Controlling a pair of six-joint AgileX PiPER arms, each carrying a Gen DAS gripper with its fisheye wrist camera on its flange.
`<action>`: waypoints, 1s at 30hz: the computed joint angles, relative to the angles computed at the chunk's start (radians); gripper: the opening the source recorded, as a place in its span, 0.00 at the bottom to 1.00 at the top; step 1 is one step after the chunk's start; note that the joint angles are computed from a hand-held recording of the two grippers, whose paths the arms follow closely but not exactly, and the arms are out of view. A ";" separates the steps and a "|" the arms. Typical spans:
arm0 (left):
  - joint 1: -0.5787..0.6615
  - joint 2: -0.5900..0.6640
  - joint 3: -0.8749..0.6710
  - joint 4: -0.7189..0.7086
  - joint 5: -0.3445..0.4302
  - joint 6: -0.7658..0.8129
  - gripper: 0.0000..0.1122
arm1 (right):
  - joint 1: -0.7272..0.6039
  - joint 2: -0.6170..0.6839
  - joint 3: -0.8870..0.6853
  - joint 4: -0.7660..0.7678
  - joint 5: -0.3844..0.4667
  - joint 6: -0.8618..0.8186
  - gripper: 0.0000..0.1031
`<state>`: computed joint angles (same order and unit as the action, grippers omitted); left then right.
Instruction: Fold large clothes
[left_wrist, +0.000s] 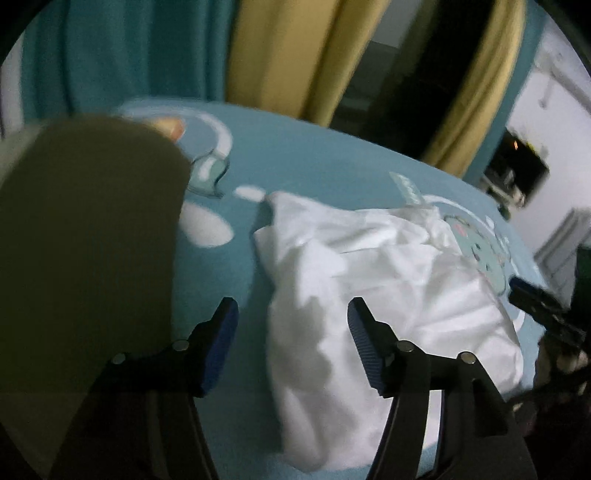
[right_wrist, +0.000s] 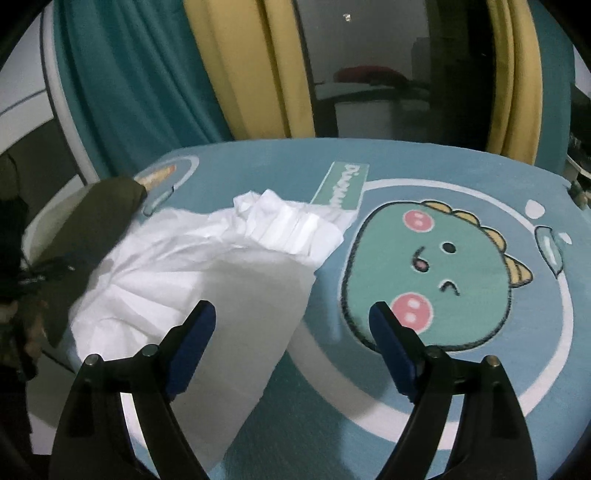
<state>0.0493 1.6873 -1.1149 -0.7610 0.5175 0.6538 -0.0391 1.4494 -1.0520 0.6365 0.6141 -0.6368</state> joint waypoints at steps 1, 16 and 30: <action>0.024 0.036 -0.017 -0.037 0.035 0.013 0.61 | -0.008 0.001 -0.004 0.017 0.015 -0.011 0.81; 0.068 0.186 -0.082 -0.404 0.378 0.307 0.71 | 0.117 0.143 -0.037 -0.099 -0.043 0.081 0.81; -0.147 0.127 -0.063 -0.152 0.092 0.196 0.73 | 0.041 0.162 -0.018 0.154 -0.001 -0.057 0.82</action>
<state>-0.0978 1.8142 -1.1776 -0.9131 0.6094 0.8493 0.0024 1.6115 -1.0704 0.7904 0.6132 -0.6942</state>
